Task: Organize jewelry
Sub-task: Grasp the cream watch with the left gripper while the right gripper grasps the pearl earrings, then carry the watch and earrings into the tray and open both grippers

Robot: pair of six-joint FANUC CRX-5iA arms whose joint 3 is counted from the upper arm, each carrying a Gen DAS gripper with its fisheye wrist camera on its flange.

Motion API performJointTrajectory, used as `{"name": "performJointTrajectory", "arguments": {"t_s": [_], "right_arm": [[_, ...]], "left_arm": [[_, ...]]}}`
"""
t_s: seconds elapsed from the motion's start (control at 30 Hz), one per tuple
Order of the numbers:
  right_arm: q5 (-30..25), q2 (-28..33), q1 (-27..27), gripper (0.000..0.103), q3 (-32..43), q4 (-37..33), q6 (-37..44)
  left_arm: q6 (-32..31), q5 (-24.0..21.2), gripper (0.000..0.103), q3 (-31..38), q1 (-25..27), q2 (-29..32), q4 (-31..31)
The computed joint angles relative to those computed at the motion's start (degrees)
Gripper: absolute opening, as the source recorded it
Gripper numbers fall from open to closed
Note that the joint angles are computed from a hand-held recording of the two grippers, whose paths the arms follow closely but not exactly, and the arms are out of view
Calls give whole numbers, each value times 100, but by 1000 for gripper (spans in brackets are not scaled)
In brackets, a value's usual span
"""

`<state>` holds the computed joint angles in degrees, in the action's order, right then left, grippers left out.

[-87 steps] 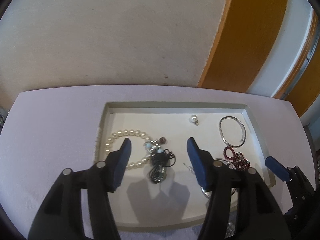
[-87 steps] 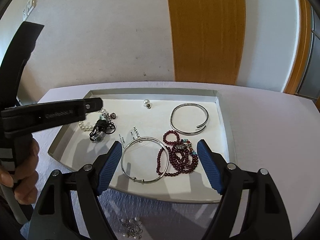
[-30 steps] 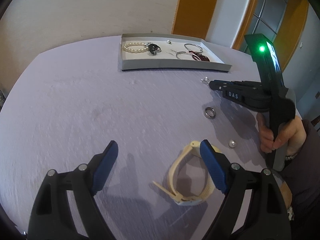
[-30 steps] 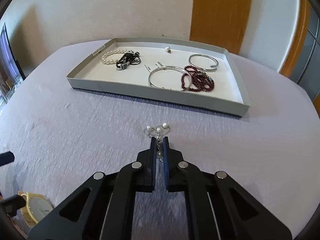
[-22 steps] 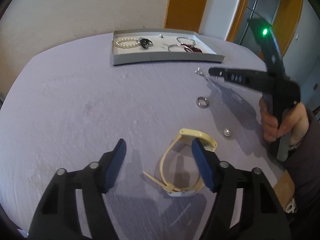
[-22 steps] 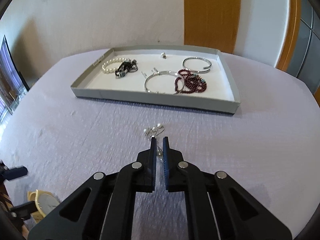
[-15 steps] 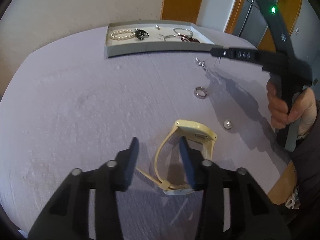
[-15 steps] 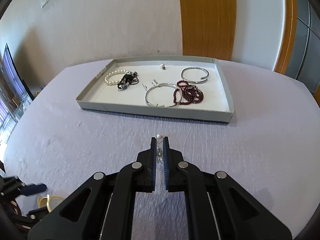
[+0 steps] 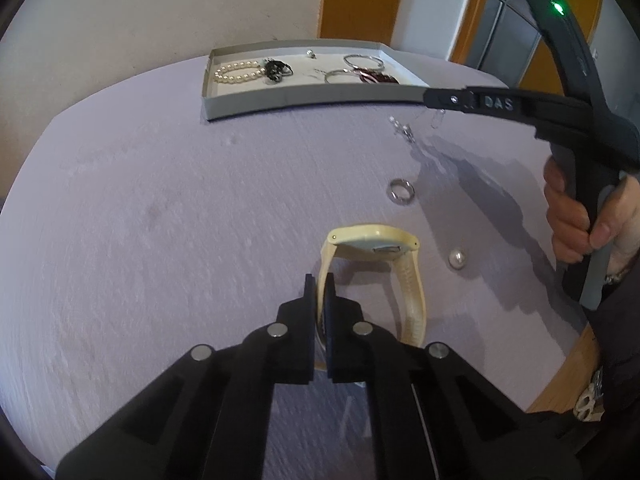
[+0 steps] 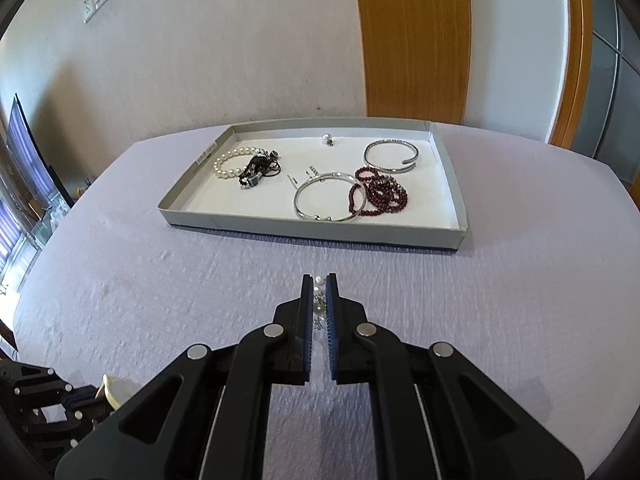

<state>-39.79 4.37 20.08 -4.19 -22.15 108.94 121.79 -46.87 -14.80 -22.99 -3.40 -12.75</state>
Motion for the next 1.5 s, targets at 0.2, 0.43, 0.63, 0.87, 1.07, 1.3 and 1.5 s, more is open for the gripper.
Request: {"name": "performJointTrajectory", "arguments": {"t_s": [0.2,0.43,0.63,0.87,1.07,1.3,1.5], "right_arm": [[-21,-47,-67,6,91,-133,105],[-65,-96,-180,6,284,-319,285],[-87,-80,-244,6,538,-432,359],[-41,1,-220,6,882,-410,344],[-23,217,-202,6,1298,-437,357],[-97,622,-202,6,1813,-522,396],[-184,1032,-193,6,2243,-603,446]], "left_arm": [[189,-86,4,198,144,-56,-164],[292,-172,4,505,305,-20,-280],[245,-176,4,738,462,55,-238],[89,-134,4,1108,719,233,-91],[17,-158,4,1534,920,458,-81],[-81,-176,4,2104,1133,943,-28],[-292,-202,4,2566,1269,1473,143]]}}
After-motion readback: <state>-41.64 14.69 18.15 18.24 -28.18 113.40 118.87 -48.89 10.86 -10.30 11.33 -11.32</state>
